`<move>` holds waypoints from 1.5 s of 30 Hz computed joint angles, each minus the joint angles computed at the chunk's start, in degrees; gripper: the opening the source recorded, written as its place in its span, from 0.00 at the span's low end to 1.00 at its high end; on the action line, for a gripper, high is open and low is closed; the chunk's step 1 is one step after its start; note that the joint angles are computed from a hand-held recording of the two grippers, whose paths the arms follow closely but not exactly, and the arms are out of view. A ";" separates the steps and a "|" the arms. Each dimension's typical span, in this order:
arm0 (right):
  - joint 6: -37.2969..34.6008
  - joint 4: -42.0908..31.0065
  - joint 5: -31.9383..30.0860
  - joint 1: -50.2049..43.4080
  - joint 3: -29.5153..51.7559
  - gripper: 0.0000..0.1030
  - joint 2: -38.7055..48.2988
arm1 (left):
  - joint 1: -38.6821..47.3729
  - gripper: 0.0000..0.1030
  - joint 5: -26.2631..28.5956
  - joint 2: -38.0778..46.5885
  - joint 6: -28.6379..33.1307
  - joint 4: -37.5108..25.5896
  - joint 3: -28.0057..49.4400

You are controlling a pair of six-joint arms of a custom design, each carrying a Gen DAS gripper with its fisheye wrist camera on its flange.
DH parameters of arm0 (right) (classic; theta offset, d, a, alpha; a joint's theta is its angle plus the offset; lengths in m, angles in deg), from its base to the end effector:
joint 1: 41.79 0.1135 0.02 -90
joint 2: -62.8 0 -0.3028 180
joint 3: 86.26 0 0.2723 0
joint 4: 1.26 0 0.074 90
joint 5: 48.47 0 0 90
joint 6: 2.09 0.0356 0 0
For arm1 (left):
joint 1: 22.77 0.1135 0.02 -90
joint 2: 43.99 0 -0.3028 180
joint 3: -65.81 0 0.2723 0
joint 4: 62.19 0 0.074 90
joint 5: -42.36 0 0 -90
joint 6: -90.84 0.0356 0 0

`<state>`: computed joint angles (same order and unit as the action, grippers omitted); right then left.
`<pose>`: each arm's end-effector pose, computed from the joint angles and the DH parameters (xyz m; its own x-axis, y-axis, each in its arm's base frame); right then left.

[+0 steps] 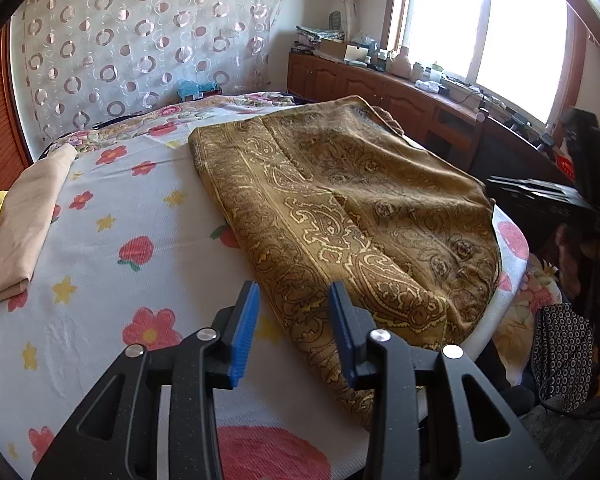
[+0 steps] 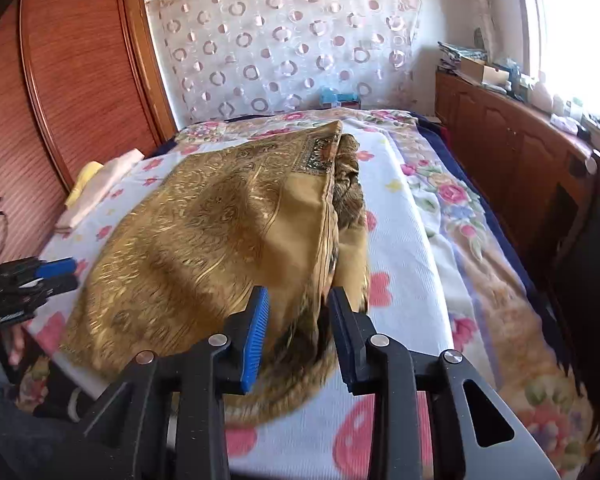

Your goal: Fold small clothes

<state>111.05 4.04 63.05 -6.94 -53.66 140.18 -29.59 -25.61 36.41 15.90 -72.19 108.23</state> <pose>0.1961 0.1206 0.1491 -0.5974 0.0295 -0.8014 -0.0701 0.9936 0.0889 0.2524 -0.0436 0.1650 -0.6189 0.3166 -0.7188 0.5387 0.8371 -0.0952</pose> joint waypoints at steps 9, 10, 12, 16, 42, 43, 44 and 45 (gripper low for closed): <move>-3.61 1.39 -5.92 -6.50 4.55 0.31 8.40 | -1.66 0.38 -1.77 1.97 -0.32 1.30 -0.53; -4.05 1.70 -6.15 -6.50 4.32 0.30 8.23 | -1.79 0.38 -1.94 2.24 -0.44 1.46 -0.55; -5.35 2.70 -6.79 -6.93 3.51 0.21 7.35 | -1.90 0.38 -2.02 2.51 -0.50 1.56 -0.54; -5.88 4.75 -7.86 -8.05 1.84 0.06 6.00 | -1.84 0.38 -1.95 2.85 -0.65 1.74 -0.67; -2.40 2.92 -4.81 -6.02 -4.48 0.41 -1.14 | -0.77 0.38 2.50 1.98 1.04 0.80 -3.76; -2.00 2.39 -3.99 -5.55 -4.28 0.44 -0.73 | -0.70 0.38 3.10 1.87 1.31 0.48 -3.77; -1.63 1.57 -2.89 -5.20 -4.11 0.44 -0.48 | -0.73 0.38 3.47 1.82 1.44 0.32 -3.75; -1.77 1.15 -3.10 -5.28 -3.98 0.44 -0.34 | -0.79 0.38 3.58 1.67 1.51 0.35 -3.90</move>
<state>109.28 5.20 59.95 -12.22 -57.64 139.83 -30.38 -22.03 38.08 17.40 -71.84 104.33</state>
